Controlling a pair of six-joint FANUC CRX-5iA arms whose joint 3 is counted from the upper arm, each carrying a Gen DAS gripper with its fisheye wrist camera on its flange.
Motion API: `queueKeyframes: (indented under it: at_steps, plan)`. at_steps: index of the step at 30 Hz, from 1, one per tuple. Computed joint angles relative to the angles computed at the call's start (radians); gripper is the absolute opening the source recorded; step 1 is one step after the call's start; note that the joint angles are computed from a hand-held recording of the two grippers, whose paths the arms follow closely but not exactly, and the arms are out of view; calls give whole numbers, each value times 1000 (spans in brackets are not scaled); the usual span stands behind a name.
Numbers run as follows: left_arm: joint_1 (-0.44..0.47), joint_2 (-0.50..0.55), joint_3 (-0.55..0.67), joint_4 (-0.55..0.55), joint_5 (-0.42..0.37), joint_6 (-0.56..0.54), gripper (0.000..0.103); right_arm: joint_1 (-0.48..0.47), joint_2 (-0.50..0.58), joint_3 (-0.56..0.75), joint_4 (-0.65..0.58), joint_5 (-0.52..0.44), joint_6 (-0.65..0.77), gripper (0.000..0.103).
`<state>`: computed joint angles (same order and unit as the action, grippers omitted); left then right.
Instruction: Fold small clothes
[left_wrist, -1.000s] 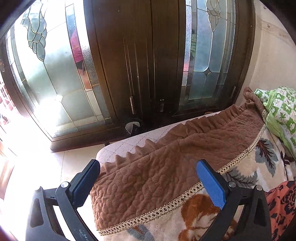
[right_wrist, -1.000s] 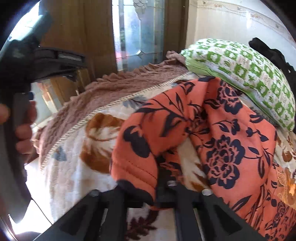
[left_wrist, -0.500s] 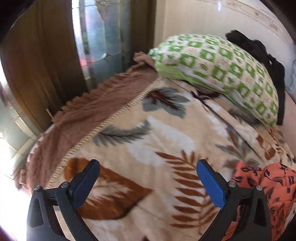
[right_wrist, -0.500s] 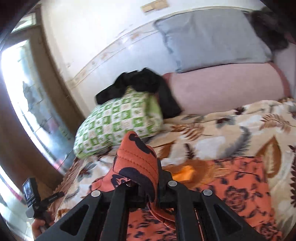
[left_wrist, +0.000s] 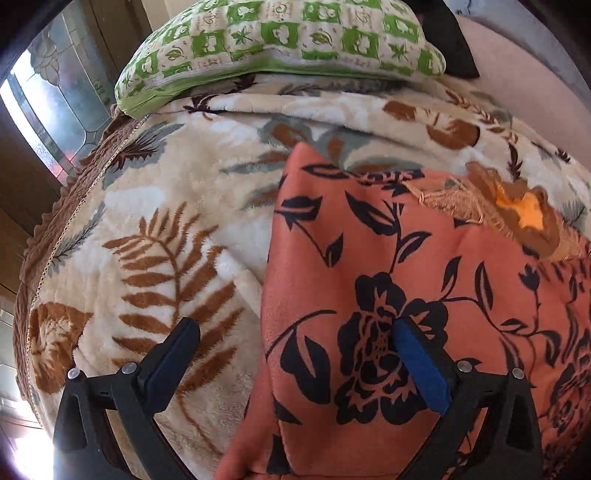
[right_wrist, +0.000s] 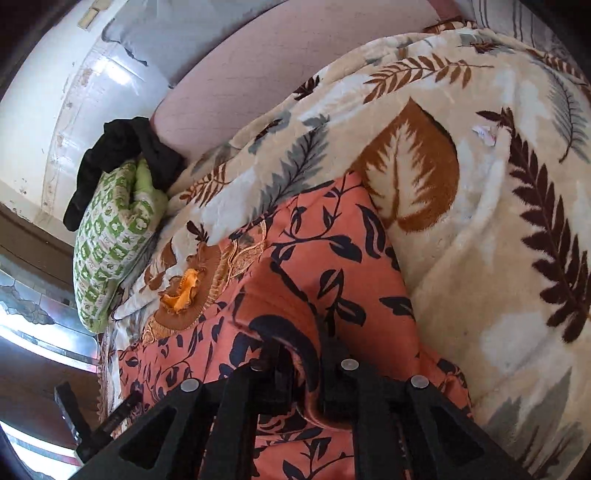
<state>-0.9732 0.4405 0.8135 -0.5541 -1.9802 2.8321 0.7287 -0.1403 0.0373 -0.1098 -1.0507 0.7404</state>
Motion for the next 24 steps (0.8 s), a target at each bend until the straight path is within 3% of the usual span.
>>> queueKeyframes:
  at_steps: [2, 4, 6, 8, 12, 14, 17, 19, 22, 23, 24]
  plan:
    - [-27, 11, 18, -53, -20, -4, 103, 3, -9, -28, 54, 27, -27, 33]
    - [-36, 2, 1, -64, -3, 3, 103, -30, -29, -34, 2, 42, -25, 63]
    - [-41, -53, -89, -54, 83, 66, 103, -44, -56, -52, -12, 79, -30, 65]
    - [-32, -123, -202, -18, 195, 184, 103, -34, -56, -46, 26, 58, -31, 65]
    - [-55, -116, -192, -41, 190, 179, 103, -47, -14, -4, -10, -24, 14, 65]
    - [-56, -112, -186, -31, 184, 168, 103, -35, 3, -1, 16, -55, 3, 61]
    - [-27, -140, -220, 24, 219, 145, 103, -10, 14, -5, 78, -77, -20, 38]
    - [9, -148, -227, 69, 232, 81, 103, 4, 18, -10, 117, -85, -36, 26]
    - [-3, -124, -190, 41, 195, -30, 103, 17, 14, -26, 159, -77, -57, 17]
    - [-12, -112, -170, 27, 180, -71, 98, 21, 9, -34, 175, -67, -71, 15]
    - [-15, -113, -166, 28, 194, -111, 83, 25, 4, -42, 192, -58, -84, 14]
